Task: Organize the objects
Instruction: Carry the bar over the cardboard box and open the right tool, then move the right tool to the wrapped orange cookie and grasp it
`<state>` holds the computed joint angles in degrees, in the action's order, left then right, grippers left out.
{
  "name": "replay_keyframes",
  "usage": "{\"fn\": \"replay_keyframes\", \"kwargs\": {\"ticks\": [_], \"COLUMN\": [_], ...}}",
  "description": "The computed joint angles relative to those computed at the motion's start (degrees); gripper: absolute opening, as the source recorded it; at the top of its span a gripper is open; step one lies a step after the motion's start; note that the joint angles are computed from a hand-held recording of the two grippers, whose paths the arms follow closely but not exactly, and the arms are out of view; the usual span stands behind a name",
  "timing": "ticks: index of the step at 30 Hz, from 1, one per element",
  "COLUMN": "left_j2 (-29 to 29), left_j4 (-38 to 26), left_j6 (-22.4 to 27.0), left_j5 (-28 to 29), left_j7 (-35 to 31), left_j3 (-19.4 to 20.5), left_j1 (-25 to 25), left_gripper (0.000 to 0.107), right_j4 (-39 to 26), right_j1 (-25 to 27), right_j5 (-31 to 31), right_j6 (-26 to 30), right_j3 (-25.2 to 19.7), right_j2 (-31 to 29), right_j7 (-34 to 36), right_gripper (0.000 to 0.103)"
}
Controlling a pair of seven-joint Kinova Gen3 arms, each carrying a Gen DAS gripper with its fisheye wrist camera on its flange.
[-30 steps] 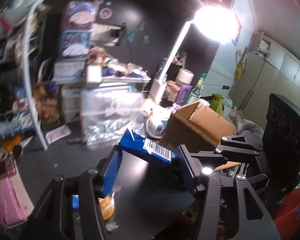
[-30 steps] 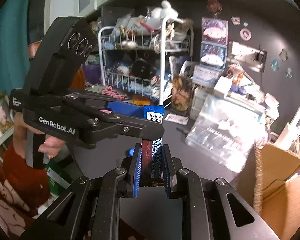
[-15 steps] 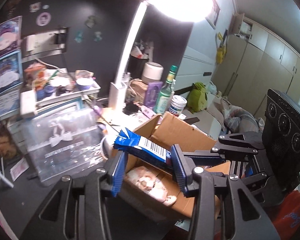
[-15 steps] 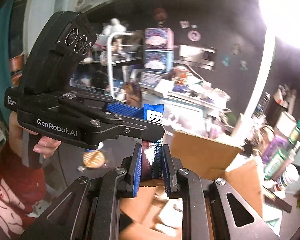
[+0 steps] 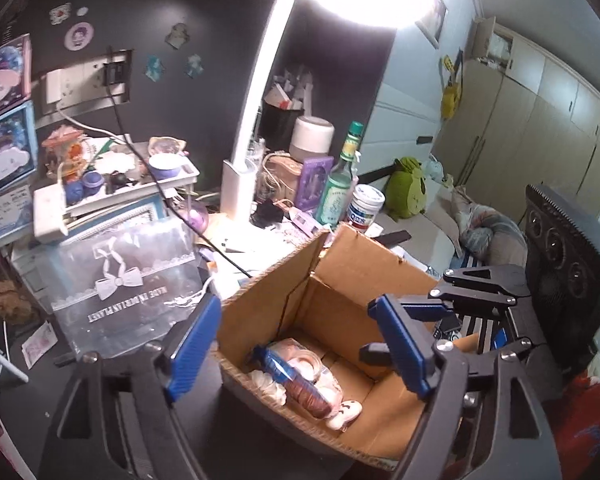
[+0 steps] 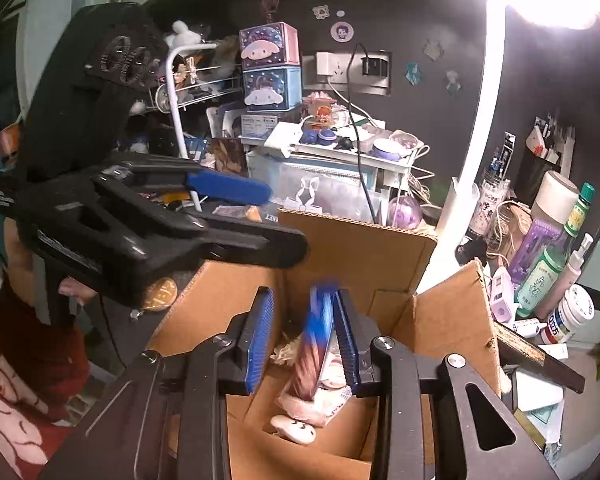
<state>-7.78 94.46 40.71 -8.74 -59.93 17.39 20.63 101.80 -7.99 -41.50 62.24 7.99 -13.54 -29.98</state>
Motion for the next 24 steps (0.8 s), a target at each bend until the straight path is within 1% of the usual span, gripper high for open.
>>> {"fn": "replay_keyframes", "kwargs": {"ticks": [4,7,11,13,16,18,20,24], "left_j2": [-2.4,-4.6,-9.2,-12.6,-17.1,-20.1,-23.5,-28.9], "left_j4": [1.7,2.9,5.7,7.8,10.1,11.8,14.1,19.1], "left_j6": [0.8,1.9,2.6,2.9,4.6,6.0,7.5,8.7], "left_j5": [-2.3,-2.8,-2.9,-2.5,-2.0,-1.5,-0.6,1.8], "left_j7": [3.0,3.8,4.4,4.5,4.6,4.1,3.4,0.6], "left_j3": [0.8,1.2,1.7,1.7,2.4,2.2,1.3,-1.6], "left_j1": [-1.4,-2.5,-4.7,-6.2,-9.5,-11.5,-13.1,-15.1], "left_gripper": [0.083,0.083,0.085,0.087,0.088,0.088,0.088,0.088], "right_j4": [-0.3,-0.4,-0.3,-0.3,0.0,0.4,1.3,3.5], "right_j1": [0.2,-0.1,-1.4,-2.7,-5.0,-7.0,-9.2,-13.5], "right_j5": [0.8,2.1,2.8,2.2,1.5,1.0,0.0,-0.9], "right_j6": [-0.3,-1.2,-2.0,-1.9,-2.3,-2.6,-3.4,-5.9], "right_j3": [-0.4,-1.3,-2.1,-2.4,-3.7,-4.8,-6.2,-9.8], "right_j2": [-0.2,-0.6,-1.6,-2.2,-3.2,-3.7,-4.2,-3.6], "right_j7": [-1.3,-2.8,-4.9,-5.6,-6.4,-7.0,-7.6,-9.6], "right_gripper": [0.027,0.027,0.027,0.027,0.027,0.030,0.039,0.039]}}
